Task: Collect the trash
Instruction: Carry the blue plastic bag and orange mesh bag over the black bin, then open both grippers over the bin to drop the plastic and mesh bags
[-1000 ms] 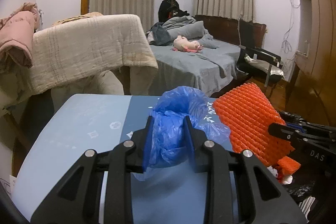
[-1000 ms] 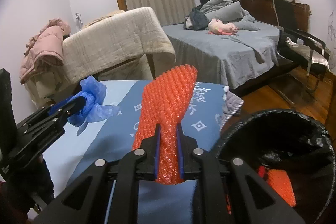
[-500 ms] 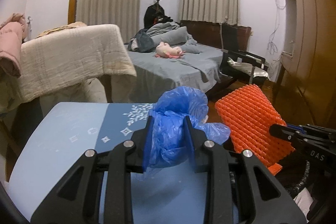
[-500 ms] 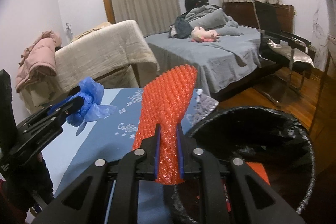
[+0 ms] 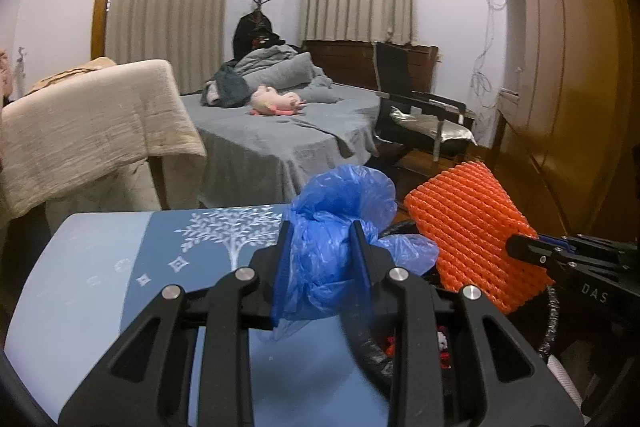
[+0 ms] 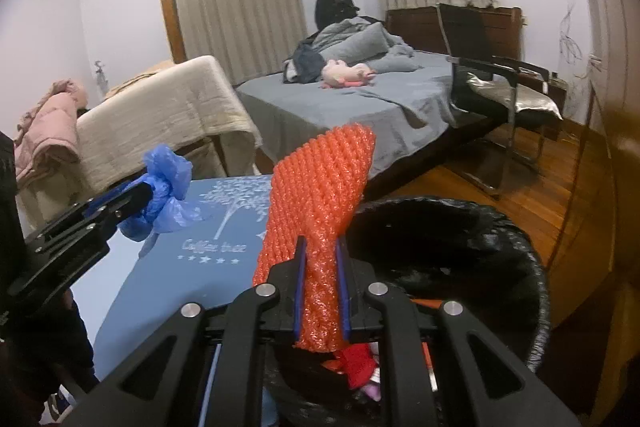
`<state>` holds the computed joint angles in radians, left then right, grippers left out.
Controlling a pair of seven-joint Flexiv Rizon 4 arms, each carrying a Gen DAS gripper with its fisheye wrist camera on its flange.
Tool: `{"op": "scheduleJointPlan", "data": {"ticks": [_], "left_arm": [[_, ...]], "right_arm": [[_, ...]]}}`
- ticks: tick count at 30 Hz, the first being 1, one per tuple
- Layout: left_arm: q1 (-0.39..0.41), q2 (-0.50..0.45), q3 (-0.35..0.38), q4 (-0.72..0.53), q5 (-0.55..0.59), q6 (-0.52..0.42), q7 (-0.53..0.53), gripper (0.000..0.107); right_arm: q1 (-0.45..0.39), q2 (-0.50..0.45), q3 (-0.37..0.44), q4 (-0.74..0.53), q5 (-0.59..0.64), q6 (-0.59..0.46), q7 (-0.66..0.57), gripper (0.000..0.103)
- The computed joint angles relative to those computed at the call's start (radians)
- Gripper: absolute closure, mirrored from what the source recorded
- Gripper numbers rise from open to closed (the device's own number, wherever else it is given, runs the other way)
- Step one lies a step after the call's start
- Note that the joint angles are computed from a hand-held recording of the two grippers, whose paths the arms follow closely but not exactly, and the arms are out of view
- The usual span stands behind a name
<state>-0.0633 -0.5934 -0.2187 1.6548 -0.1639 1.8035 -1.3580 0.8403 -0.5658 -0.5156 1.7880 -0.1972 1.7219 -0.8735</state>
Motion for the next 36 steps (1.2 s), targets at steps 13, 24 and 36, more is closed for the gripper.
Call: {"op": "scheduleJointPlan", "data": {"ticks": [13, 24, 36], "left_arm": [[0.006, -0.084, -0.102, -0.112, 0.026, -0.05, 0.074, 0.08], [-0.024, -0.166, -0.139, -0.21, 0.002, -0.099, 0.152, 0.08], [-0.062, -0.235, -0.138, -0.305, -0.037, -0.147, 0.211, 0.08]], "right_arm": [[0.06, 0.024, -0.124, 0.083, 0.037, -0.004, 0.011, 0.089], [0.058, 0.026, -0.164, 0.114, 0.047, -0.016, 0.021, 0.089], [0.053, 0.019, -0.179, 0.129, 0.044, -0.024, 0.039, 0.089]]}}
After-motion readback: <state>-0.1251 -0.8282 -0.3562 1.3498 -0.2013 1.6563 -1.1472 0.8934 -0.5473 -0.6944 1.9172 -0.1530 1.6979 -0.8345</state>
